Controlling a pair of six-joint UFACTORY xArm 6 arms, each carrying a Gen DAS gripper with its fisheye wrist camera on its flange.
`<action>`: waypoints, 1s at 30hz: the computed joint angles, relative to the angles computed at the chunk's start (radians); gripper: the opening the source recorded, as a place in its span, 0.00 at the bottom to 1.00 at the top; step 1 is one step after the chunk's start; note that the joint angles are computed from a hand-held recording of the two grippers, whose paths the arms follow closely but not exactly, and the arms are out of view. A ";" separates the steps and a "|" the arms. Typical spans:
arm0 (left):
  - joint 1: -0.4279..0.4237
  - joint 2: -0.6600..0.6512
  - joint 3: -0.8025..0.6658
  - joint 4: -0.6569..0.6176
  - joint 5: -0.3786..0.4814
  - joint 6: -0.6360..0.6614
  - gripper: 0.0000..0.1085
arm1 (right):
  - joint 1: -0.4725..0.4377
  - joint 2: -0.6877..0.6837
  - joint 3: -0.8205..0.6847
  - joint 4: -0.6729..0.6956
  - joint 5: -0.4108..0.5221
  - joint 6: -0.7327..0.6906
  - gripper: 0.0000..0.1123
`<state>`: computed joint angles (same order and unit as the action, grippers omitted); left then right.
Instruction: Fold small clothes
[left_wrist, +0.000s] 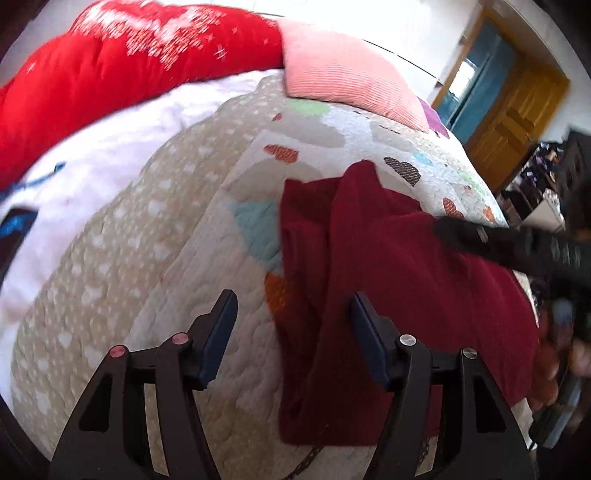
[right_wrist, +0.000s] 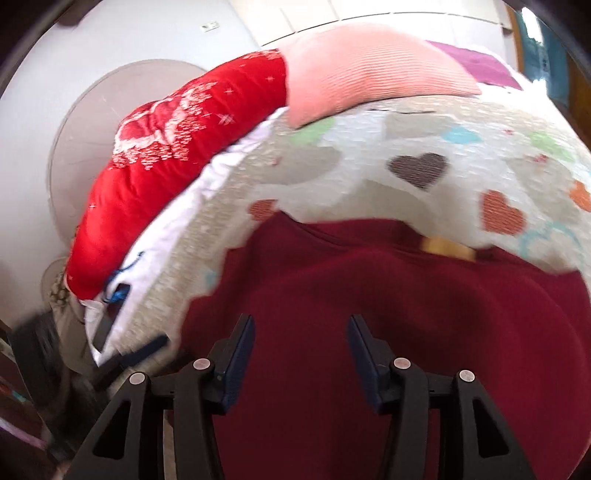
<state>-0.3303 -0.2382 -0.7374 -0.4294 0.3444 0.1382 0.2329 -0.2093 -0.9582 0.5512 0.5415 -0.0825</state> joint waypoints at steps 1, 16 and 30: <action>0.003 -0.007 0.006 -0.019 0.003 0.005 0.59 | 0.014 0.035 -0.042 -0.002 0.007 0.001 0.45; -0.006 -0.054 0.098 -0.372 -0.013 0.176 0.73 | 0.134 0.482 -0.592 -0.348 0.369 0.171 0.65; -0.060 -0.019 0.077 -0.444 -0.068 0.222 0.81 | 0.126 0.437 -0.471 -0.416 0.201 0.128 0.23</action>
